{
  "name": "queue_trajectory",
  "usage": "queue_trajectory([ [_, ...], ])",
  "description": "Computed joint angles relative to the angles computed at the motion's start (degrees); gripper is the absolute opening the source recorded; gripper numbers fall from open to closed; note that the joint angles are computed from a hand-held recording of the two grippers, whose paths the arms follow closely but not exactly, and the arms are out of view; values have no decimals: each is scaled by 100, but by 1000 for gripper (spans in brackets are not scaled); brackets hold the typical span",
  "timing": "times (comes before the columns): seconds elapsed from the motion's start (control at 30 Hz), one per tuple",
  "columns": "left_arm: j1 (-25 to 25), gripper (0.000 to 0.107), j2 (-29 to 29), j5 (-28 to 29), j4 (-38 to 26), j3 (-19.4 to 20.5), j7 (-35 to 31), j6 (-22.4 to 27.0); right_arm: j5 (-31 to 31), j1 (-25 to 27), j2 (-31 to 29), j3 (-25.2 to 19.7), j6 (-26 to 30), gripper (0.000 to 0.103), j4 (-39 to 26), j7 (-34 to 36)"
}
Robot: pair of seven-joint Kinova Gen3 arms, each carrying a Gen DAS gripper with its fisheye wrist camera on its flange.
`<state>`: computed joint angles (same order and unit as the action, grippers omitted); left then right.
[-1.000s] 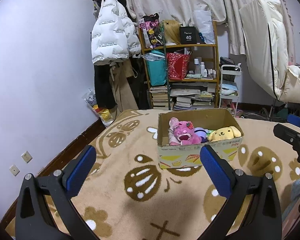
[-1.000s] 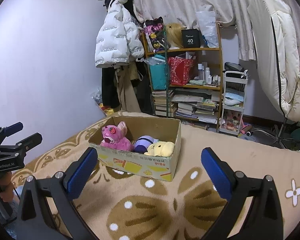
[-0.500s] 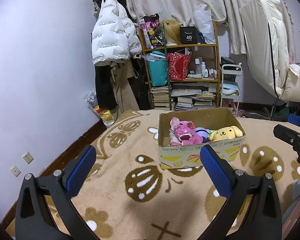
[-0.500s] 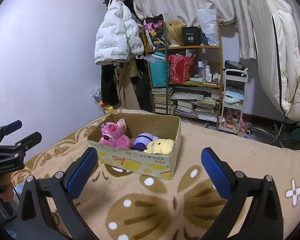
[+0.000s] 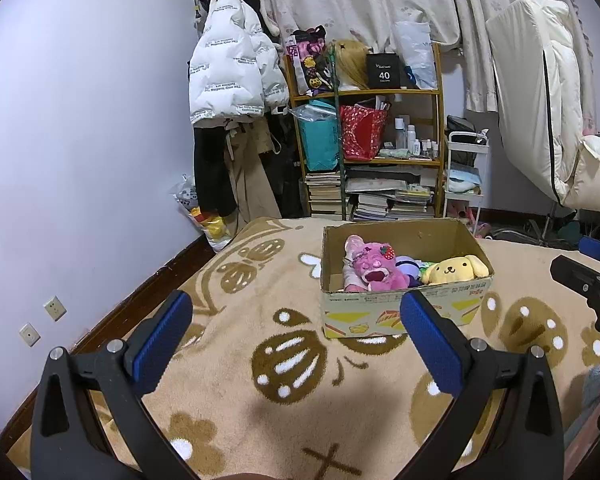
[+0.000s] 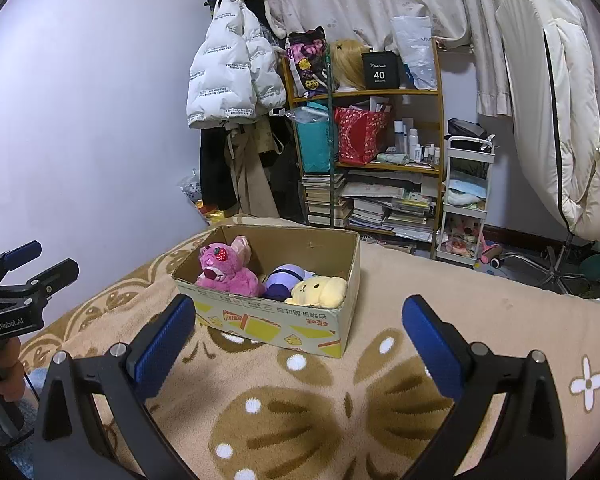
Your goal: Organize soft objects
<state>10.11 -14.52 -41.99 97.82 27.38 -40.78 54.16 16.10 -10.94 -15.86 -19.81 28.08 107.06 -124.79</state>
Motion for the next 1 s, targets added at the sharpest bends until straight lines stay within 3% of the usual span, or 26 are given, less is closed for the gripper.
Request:
queue_trajectory([
  [1.0, -86, 102, -42, 118, 36, 2, -89, -65, -145, -34, -25, 115, -11, 103, 43, 194],
])
